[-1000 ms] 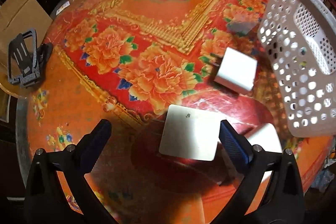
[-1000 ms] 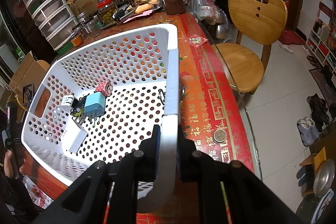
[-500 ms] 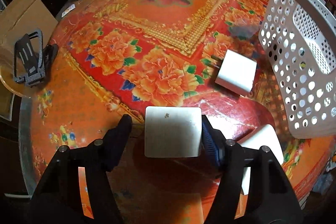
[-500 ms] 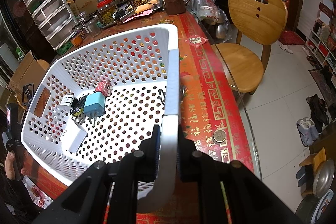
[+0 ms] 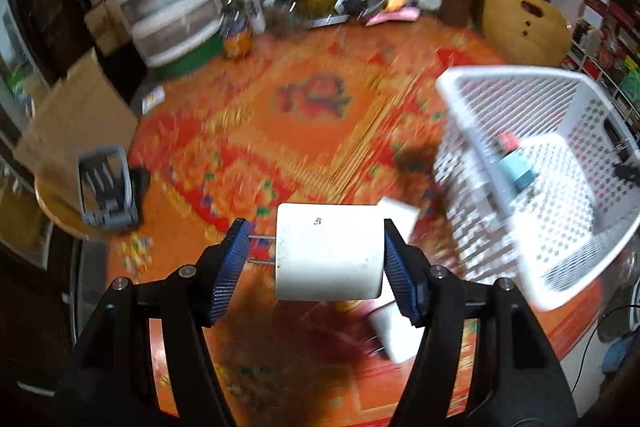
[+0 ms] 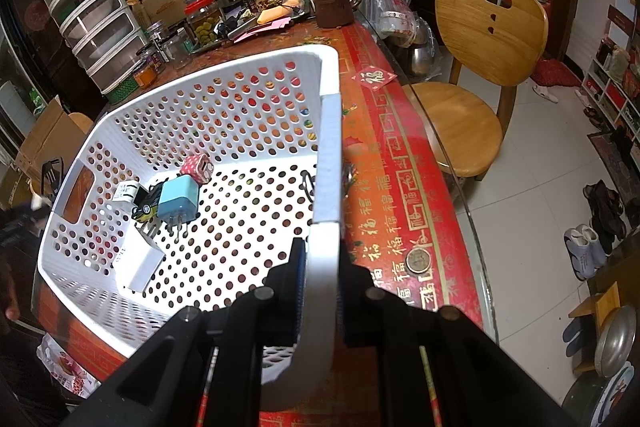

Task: Organize rigid objects
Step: 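Carry the white charger into the basket and open the left tool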

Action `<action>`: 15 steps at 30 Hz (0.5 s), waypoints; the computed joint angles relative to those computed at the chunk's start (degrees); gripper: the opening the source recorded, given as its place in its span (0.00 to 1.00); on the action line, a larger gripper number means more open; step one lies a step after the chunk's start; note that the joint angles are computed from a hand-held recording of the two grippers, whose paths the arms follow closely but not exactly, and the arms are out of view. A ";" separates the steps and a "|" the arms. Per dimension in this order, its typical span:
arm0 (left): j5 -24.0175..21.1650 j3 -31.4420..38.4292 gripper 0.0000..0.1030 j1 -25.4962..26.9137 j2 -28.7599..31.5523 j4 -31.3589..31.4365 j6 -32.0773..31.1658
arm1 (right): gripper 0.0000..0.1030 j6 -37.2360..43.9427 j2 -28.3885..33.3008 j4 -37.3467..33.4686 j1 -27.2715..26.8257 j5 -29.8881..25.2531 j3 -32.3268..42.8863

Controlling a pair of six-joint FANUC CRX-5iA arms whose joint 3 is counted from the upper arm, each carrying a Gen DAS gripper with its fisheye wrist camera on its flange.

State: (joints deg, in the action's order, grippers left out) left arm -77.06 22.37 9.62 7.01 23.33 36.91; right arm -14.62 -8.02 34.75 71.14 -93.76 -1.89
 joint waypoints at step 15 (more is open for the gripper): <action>-5.88 2.90 0.61 -14.04 -1.45 -1.56 -0.69 | 0.11 0.13 -0.05 -0.06 -0.19 0.18 -0.16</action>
State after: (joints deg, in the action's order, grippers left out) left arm -82.94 25.26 -4.42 5.56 21.76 36.23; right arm -14.49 -8.07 34.69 70.95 -93.58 -2.05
